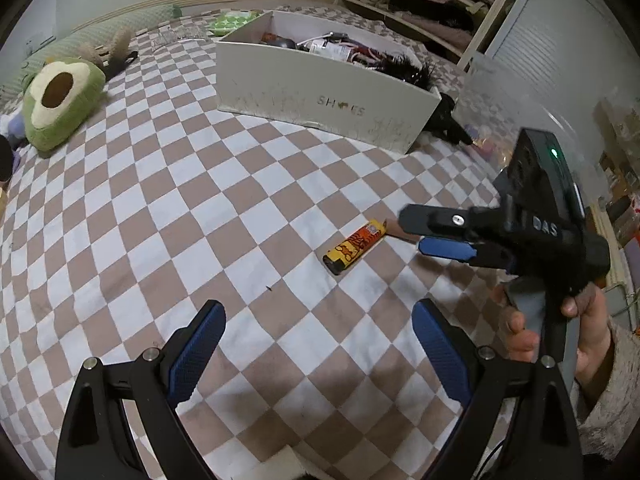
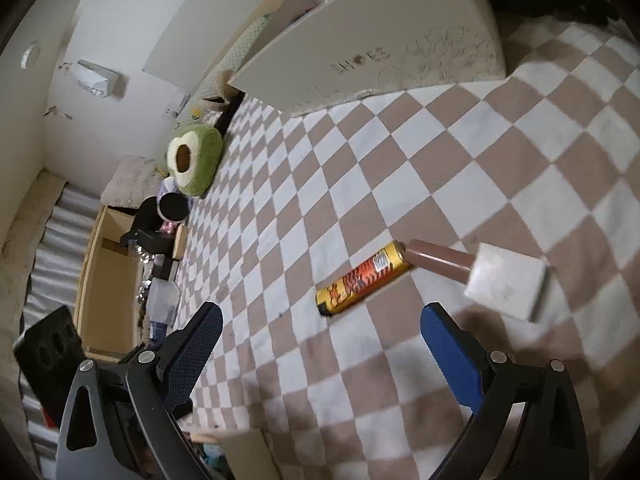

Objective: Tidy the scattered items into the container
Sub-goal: 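Move both tools toward the orange lighter and white eraser on the bed, then close the left tool on the orange lighter while the right tool grips the white eraser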

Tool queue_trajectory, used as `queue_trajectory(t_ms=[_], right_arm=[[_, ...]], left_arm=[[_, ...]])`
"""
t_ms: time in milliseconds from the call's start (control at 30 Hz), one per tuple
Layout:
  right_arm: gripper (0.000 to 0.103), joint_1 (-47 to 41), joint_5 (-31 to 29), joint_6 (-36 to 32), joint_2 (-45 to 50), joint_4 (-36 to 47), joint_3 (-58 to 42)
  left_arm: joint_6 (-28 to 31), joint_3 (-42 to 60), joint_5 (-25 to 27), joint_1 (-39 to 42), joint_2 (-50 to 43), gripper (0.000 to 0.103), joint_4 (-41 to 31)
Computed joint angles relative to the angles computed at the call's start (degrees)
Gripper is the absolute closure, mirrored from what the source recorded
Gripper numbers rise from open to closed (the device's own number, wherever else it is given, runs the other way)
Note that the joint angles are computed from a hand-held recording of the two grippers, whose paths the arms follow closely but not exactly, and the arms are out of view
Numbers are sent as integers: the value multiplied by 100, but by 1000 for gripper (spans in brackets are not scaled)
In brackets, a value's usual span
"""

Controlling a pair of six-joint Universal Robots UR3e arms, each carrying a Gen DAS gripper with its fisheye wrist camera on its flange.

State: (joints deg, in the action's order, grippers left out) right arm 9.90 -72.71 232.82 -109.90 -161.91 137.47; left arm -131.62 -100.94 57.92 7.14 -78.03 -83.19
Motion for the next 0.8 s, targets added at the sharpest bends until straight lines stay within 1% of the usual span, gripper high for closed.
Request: queue_trajectory(t_ms=[33, 100, 133, 200, 233, 300, 367, 400, 467, 500, 600, 633, 667, 700, 800], right_arm=[[4, 36, -64, 50, 213, -117, -44], [4, -2, -141, 82, 296, -71, -35], [4, 1, -252, 183, 258, -63, 26], [4, -31, -323, 363, 35, -206, 261], [4, -42, -404, 392, -138, -86, 311], [4, 35, -699, 369, -490, 289, 307], [4, -111, -833, 251, -1003, 782, 417], [4, -216, -830, 170, -1257, 1037, 461], [4, -547, -667, -110, -1881, 1682, 548], [4, -714, -576, -247, -2137, 1924, 601], [4, -935, -537, -691, -2595, 2600, 534], [4, -885, -694, -921, -2700, 2879, 435], [4, -692, -951, -1006, -2565, 2996, 279], [4, -349, -1390, -1065, -2304, 3061, 73], [4, 219, -2157, -1365, -1899, 3172, -205]], left_arm=[[-16, -30, 10, -33, -33, 9, 88], [-126, -122, 23, -115, -117, 9, 375], [-196, -177, 13, -140, -151, 9, 544], [-222, -134, -60, -171, -312, 9, 640], [-239, -103, -80, -193, -387, 9, 670], [-322, -21, -67, -314, -596, 9, 817], [-522, 3, 111, -526, -745, 9, 1138], [-575, 48, 202, -649, -842, 9, 1234], [-550, 250, 375, -947, -1110, 9, 1235], [-552, 258, 459, -1092, -1184, 9, 1361], [-384, 290, 732, -1545, -1405, 9, 1687], [-331, 300, 819, -1677, -1482, 9, 1785], [-274, 313, 929, -1824, -1579, 9, 1911], [-218, 304, 1032, -1955, -1668, 9, 2075], [-77, 304, 1289, -2298, -1951, 9, 2565]])
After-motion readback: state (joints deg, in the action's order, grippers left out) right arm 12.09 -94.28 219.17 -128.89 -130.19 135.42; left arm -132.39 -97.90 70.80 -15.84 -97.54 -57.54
